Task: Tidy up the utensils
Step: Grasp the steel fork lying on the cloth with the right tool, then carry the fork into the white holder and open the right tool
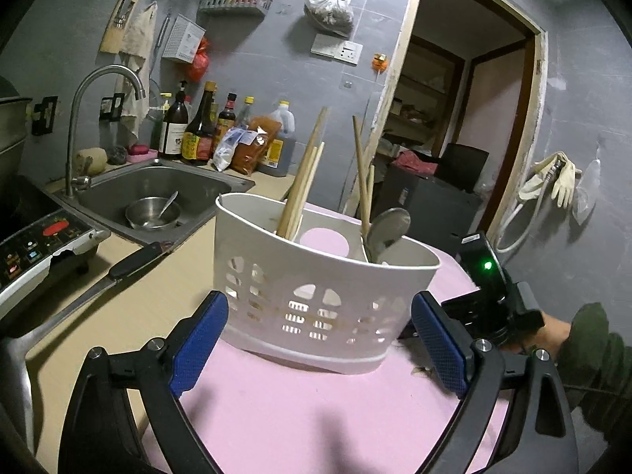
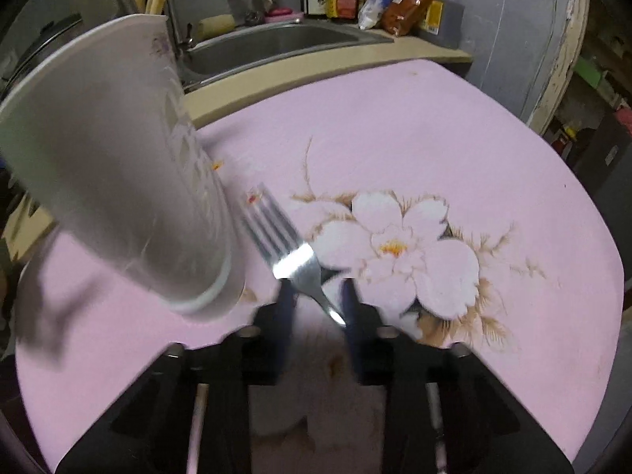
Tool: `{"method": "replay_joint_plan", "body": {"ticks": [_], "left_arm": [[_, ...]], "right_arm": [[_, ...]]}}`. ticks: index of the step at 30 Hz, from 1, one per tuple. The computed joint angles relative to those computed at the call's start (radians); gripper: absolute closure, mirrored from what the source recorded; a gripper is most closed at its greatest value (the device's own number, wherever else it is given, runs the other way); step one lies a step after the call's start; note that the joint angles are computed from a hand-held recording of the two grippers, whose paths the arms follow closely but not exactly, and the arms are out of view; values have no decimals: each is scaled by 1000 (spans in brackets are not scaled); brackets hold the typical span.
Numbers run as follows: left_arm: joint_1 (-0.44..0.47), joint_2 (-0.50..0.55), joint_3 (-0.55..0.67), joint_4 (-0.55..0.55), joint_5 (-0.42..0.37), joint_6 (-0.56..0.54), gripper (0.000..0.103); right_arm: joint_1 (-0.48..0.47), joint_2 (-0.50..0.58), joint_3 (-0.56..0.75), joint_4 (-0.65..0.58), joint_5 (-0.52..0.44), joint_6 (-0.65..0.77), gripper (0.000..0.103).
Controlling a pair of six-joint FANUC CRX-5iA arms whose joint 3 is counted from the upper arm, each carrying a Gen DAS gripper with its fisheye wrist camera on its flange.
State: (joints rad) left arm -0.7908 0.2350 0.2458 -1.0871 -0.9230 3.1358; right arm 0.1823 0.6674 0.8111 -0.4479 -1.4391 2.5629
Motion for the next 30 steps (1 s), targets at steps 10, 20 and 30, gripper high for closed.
{"method": "replay_joint_plan", "body": {"ticks": [10,20,30], "left_arm": [[1,-9,-9,5,29,-1,12],[-4,-9,-7,6,36,-3,12],[-14,3,3,-34,33,3,12]], "right_arm": [[5,-26,-32,38,-23,35,76],[14,-7,-17,-28,3,62,76],[-159,-257,-295,-372,298,32,81]]}}
